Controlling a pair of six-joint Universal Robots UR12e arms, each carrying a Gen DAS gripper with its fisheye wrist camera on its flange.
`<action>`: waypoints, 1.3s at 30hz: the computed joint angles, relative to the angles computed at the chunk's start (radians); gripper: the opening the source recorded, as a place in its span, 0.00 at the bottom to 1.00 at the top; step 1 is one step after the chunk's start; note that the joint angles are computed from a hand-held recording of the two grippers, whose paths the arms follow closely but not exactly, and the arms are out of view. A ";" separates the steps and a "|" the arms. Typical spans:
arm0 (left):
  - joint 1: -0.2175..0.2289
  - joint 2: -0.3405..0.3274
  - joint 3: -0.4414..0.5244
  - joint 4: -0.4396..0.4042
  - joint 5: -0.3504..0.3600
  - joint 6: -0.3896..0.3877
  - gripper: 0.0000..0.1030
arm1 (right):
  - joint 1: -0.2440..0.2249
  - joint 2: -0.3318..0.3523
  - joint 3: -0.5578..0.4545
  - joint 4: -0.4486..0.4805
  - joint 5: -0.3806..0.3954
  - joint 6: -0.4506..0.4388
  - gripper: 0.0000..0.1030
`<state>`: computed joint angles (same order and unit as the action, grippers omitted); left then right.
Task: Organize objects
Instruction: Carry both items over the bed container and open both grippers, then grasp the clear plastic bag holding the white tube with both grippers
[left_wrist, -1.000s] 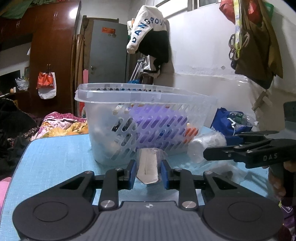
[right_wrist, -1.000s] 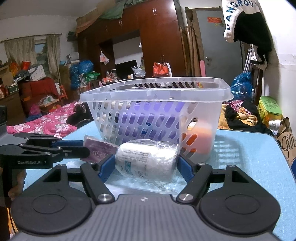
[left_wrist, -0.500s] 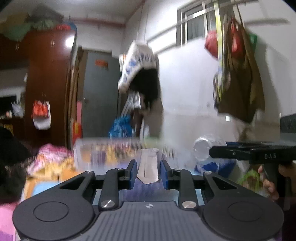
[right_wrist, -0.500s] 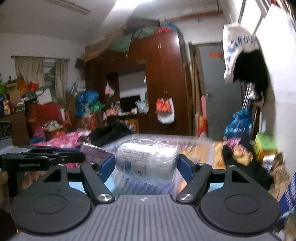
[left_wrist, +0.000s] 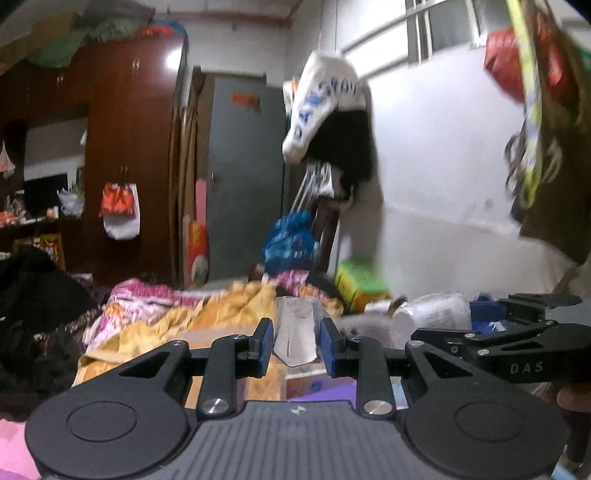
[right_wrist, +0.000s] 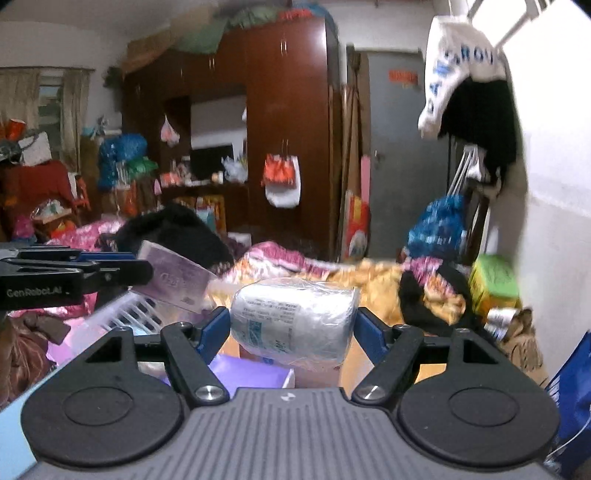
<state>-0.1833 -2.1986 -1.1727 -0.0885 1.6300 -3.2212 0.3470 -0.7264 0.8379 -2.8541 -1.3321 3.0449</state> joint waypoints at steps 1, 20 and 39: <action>0.003 -0.008 0.008 -0.006 -0.004 -0.005 0.30 | 0.002 0.009 -0.011 0.016 -0.011 0.001 0.74; 0.002 0.163 -0.390 0.291 0.005 0.031 0.80 | -0.067 -0.218 0.495 -0.264 0.171 0.084 1.00; 0.035 0.203 -0.494 0.067 -0.151 -0.002 0.80 | -0.050 -0.223 0.512 -0.004 0.174 -0.063 0.98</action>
